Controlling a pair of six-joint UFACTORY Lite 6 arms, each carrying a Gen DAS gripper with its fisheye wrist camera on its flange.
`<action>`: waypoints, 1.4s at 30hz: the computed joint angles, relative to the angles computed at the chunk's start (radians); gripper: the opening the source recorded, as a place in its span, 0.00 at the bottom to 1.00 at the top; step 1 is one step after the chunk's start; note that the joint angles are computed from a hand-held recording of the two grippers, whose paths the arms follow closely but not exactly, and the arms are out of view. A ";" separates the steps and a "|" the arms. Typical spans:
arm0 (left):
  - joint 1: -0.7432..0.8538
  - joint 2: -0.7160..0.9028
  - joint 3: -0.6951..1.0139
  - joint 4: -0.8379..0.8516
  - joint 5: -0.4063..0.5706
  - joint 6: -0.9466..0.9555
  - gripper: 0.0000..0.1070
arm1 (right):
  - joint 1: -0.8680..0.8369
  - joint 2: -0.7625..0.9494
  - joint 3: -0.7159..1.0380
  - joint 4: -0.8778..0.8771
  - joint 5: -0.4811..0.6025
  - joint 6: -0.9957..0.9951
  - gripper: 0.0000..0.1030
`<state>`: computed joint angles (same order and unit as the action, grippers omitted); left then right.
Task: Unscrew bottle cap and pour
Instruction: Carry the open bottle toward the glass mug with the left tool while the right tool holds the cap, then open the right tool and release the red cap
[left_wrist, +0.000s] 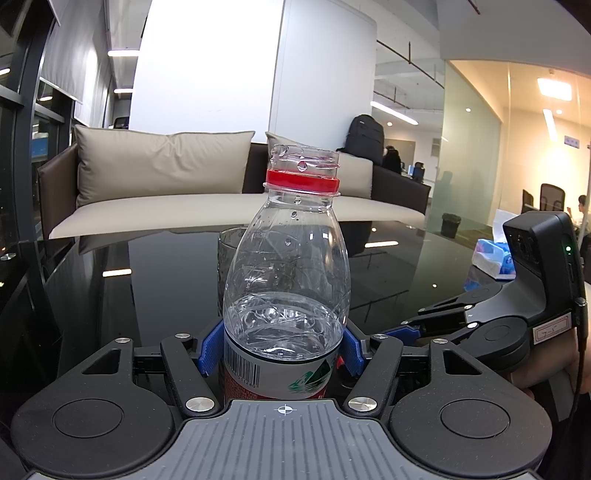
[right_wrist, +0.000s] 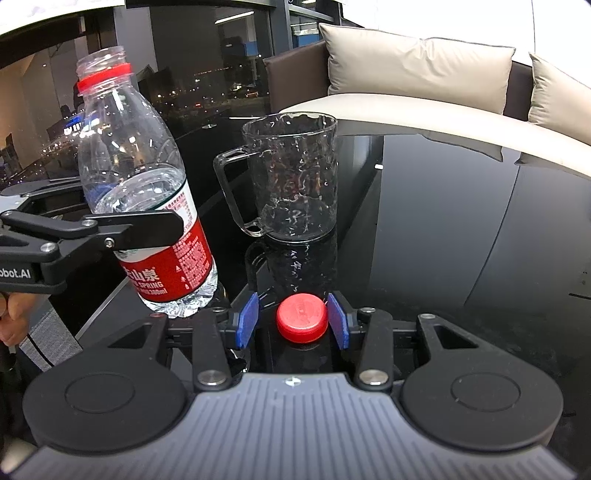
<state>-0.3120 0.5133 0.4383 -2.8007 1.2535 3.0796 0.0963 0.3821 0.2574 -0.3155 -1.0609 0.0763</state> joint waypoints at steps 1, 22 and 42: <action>0.002 0.000 0.000 0.002 0.000 -0.001 0.56 | 0.001 0.000 0.000 0.000 0.002 -0.001 0.43; 0.068 -0.009 0.034 0.075 -0.040 -0.031 0.62 | -0.009 -0.009 -0.004 -0.014 0.012 0.007 0.43; 0.112 0.009 0.054 0.132 -0.020 -0.071 0.89 | -0.012 -0.006 -0.006 -0.029 0.004 0.007 0.50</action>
<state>-0.2003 0.5219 0.4927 -2.6690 1.2336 3.0086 0.0844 0.3763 0.2513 -0.3450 -1.0568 0.0831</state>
